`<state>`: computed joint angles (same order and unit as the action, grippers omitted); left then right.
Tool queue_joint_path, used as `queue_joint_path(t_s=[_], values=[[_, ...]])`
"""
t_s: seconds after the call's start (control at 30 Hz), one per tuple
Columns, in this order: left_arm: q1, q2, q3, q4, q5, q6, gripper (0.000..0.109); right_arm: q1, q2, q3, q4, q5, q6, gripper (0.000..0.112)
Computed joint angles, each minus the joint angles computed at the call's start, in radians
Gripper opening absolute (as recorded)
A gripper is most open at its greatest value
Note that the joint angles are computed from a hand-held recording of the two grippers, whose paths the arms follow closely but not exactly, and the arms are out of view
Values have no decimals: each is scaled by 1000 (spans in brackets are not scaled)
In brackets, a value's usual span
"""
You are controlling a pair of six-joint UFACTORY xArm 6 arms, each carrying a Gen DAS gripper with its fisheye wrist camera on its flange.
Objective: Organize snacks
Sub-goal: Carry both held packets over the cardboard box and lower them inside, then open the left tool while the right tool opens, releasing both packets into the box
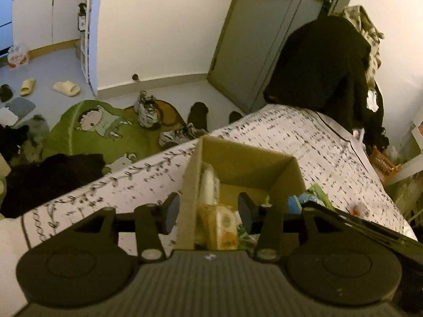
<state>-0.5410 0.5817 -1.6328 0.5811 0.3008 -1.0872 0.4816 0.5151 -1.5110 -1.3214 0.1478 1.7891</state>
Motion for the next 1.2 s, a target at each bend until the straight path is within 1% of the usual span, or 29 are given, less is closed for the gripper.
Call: queue_joint_path(t_s=[0.17, 0.23, 0.3, 0.37, 0.43, 0.5, 0.53, 0.57, 0.63, 0.67, 0.77, 0.8, 0.97, 1.2], values=[[16, -31, 35, 4, 3, -11, 48, 11, 25, -31, 37, 19, -49, 37], [19, -42, 46, 12, 9, -20, 51, 14, 37, -47, 48, 21, -72, 37], [22, -55, 62, 21, 8, -32, 58, 18, 49, -66, 35, 28, -73, 40], [23, -68, 74, 39, 10, -45, 60, 22, 54, -82, -32, 35, -22, 44], [24, -80, 83, 59, 19, -61, 65, 24, 49, -90, -118, 32, 61, 68], [27, -91, 92, 98, 27, -102, 69, 31, 36, -90, -223, 50, 159, 78], [28, -95, 95, 114, 34, -119, 70, 34, 28, -85, -246, 60, 180, 81], [27, -100, 97, 134, 42, -137, 71, 35, 22, -80, -265, 65, 199, 82], [25, -108, 103, 159, 56, -150, 75, 34, 16, -71, -279, 72, 218, 87], [25, -113, 109, 167, 55, -153, 77, 34, 14, -67, -272, 76, 210, 89], [23, -121, 114, 167, 68, -155, 78, 33, 2, -46, -220, 103, 141, 94], [22, -122, 113, 168, 71, -156, 78, 31, -1, -40, -218, 105, 142, 97], [12, -118, 99, 170, 76, -153, 79, 18, -37, 14, -158, 127, 122, 97], [-8, -93, 56, 180, 86, -158, 79, 4, -116, 118, -145, 150, 115, 99]])
